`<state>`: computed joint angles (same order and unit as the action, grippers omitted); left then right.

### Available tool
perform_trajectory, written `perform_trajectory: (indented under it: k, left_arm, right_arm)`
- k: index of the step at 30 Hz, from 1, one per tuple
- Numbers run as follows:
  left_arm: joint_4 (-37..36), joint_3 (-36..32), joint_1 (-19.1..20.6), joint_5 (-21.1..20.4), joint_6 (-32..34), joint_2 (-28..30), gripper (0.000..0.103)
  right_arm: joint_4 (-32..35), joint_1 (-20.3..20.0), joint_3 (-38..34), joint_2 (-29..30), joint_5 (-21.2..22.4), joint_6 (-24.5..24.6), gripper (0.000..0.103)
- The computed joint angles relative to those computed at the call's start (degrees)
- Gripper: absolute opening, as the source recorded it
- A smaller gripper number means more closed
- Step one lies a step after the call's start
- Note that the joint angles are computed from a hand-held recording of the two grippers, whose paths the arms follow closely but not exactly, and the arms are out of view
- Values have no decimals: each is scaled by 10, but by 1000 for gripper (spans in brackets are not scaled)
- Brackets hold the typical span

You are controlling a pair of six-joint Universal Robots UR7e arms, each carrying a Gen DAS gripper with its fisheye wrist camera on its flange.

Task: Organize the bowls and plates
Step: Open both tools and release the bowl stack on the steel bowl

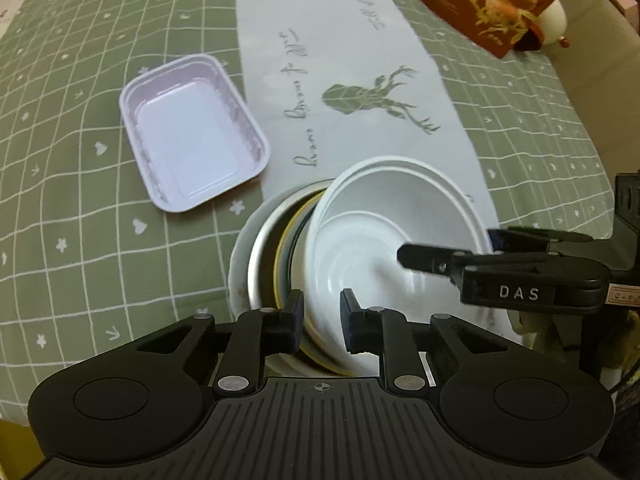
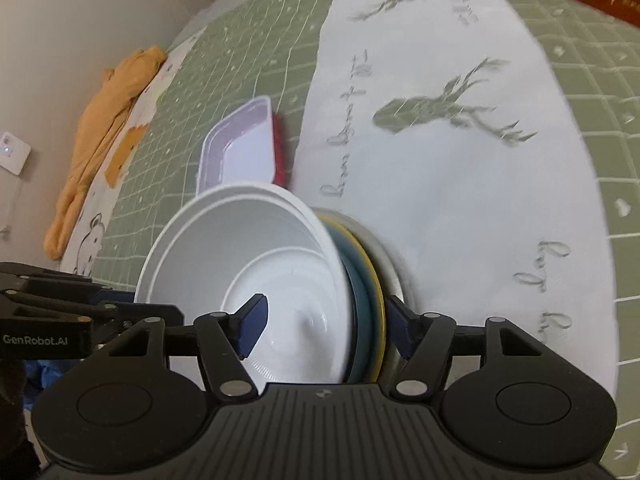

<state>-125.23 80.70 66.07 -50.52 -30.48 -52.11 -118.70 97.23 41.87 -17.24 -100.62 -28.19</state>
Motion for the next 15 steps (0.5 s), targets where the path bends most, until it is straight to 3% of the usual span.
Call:
perform_trajectory:
  k: [8, 15]
  left_arm:
    - [-18, 10, -1, -2, 3, -4, 21]
    - [-59, 42, -1, 0, 2, -24, 21]
  right_arm:
    - [-144, 5, 92, -44, 5, -63, 70]
    - [-230, 5, 124, -45, -42, -101, 71]
